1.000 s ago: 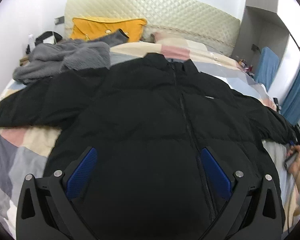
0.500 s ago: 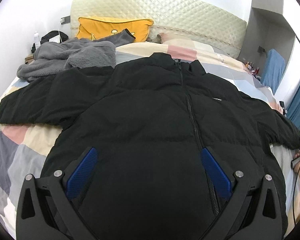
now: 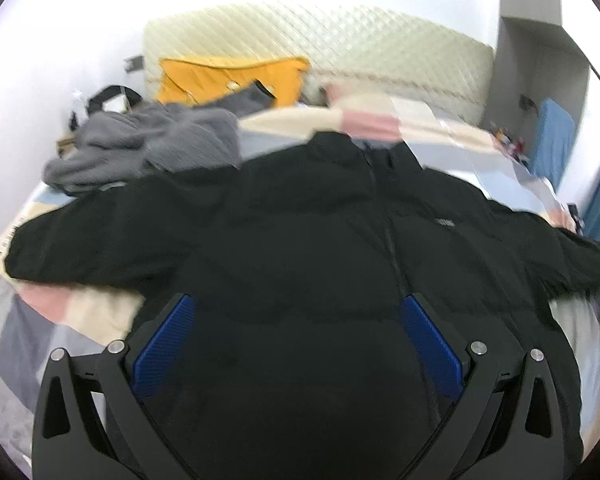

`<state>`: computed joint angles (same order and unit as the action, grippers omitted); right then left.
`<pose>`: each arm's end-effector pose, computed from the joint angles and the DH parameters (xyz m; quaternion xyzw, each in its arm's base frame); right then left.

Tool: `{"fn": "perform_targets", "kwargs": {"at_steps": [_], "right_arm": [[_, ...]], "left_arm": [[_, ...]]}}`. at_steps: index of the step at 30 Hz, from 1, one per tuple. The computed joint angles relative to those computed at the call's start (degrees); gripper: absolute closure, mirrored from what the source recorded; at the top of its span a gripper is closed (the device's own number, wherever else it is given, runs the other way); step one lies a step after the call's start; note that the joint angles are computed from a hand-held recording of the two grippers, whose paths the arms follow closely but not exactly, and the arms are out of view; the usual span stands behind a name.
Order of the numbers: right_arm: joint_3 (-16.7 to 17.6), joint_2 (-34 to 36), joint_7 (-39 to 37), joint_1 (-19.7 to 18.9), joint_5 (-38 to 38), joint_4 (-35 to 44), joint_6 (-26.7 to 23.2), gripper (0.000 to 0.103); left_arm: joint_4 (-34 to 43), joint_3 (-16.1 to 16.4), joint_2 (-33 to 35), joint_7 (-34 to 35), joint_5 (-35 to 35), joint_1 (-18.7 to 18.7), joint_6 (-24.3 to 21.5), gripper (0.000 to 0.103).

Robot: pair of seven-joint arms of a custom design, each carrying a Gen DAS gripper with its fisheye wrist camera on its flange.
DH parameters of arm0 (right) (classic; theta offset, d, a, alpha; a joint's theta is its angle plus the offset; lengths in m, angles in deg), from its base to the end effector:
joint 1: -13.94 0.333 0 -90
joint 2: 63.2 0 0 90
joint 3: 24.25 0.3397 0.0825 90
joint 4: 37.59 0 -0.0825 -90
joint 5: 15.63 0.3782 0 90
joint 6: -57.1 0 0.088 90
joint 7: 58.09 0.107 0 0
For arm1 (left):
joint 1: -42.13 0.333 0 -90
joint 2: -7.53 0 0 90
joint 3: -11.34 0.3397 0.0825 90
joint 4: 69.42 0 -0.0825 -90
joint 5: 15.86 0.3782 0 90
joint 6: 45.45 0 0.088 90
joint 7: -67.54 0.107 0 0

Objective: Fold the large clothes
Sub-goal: 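Lift the sleeve with the right gripper and fold it across the jacket body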

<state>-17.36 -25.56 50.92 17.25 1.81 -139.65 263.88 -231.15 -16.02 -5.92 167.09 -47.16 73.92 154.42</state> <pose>0.7064 0.0691 0.3518 -0.3961 0.7399 -0.2385 0.4887 0.3891 0.0905 0.3939 -0.7732 0.4731 -0.2402 0.3474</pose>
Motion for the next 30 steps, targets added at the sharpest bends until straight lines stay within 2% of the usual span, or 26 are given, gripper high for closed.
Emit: {"fn": "perform_targets", "kwargs": {"at_steps": [2,5,8,9,15,17,19,21,22,23,25,26,29,30], "right_arm": [[-2.04,-0.88,-1.2,1.9,2.21,1.13,-1.01,0.093],[-3.68,-4.2,-3.59,4.11,4.13,0.56,-1.41,0.093],[-3.28,-7.65,-5.09,5.13,4.51,-0.16,-1.04,0.093],[-3.32,-8.84,-5.91,5.92,4.57,-0.48,-0.77,0.093],[-1.53,-14.78,-10.57,10.16,2.37,-0.93,-0.34,0.093],[0.0,-16.1,-10.69,10.53,0.55,-0.83,-0.52,0.093],[1.92,-17.33,-10.23,10.91,-1.77,-0.09,-1.15,0.093],[6.46,-18.03,-5.46,8.06,-7.02,0.27,-2.28,0.092],[7.55,-18.35,-4.1,7.61,-8.88,0.25,-3.07,0.092],[7.5,-18.56,-4.11,8.68,-9.57,0.67,-3.97,0.092],[5.87,-18.56,-6.14,12.62,-8.63,2.09,-5.84,0.092],[6.34,-18.37,-6.55,13.43,-9.04,2.85,-6.85,0.092],[8.93,-17.47,-7.74,14.21,-11.22,5.0,-9.77,0.092],[9.81,-16.85,-8.76,14.58,-12.14,6.1,-10.95,0.092]], "left_arm": [[-0.58,1.86,-0.59,-0.8,0.78,-0.77,0.18,0.0],[-0.79,1.55,-1.7,-1.1,0.83,0.47,-1.67,0.0],[-1.7,4.32,-3.07,-3.63,4.44,-1.36,-3.75,0.0],[-2.06,3.96,-3.49,-3.96,5.24,-1.03,-3.65,0.0],[-4.26,-4.64,-6.28,-4.9,6.77,6.69,-0.39,0.0],[-4.65,-3.83,-6.73,-5.96,8.67,6.64,-0.27,0.0],[-5.1,-1.06,-7.07,-7.55,11.13,5.15,-0.7,0.0],[-5.41,6.5,-6.2,-10.44,15.75,-0.19,-1.42,0.0],[-5.32,8.55,-5.79,-11.42,17.53,-1.48,-2.11,0.0],[-5.37,8.6,-5.65,-11.82,18.13,-1.24,-2.46,0.0],[-5.39,5.76,-5.33,-12.09,18.15,1.73,-2.36,0.0],[-5.47,4.92,-5.54,-12.2,18.26,2.51,-2.48,0.0],[-5.87,4.38,-6.38,-12.79,19.39,3.56,-2.43,0.0],[-6.18,6.13,-6.9,-13.33,20.5,2.42,-2.56,0.0]]}}
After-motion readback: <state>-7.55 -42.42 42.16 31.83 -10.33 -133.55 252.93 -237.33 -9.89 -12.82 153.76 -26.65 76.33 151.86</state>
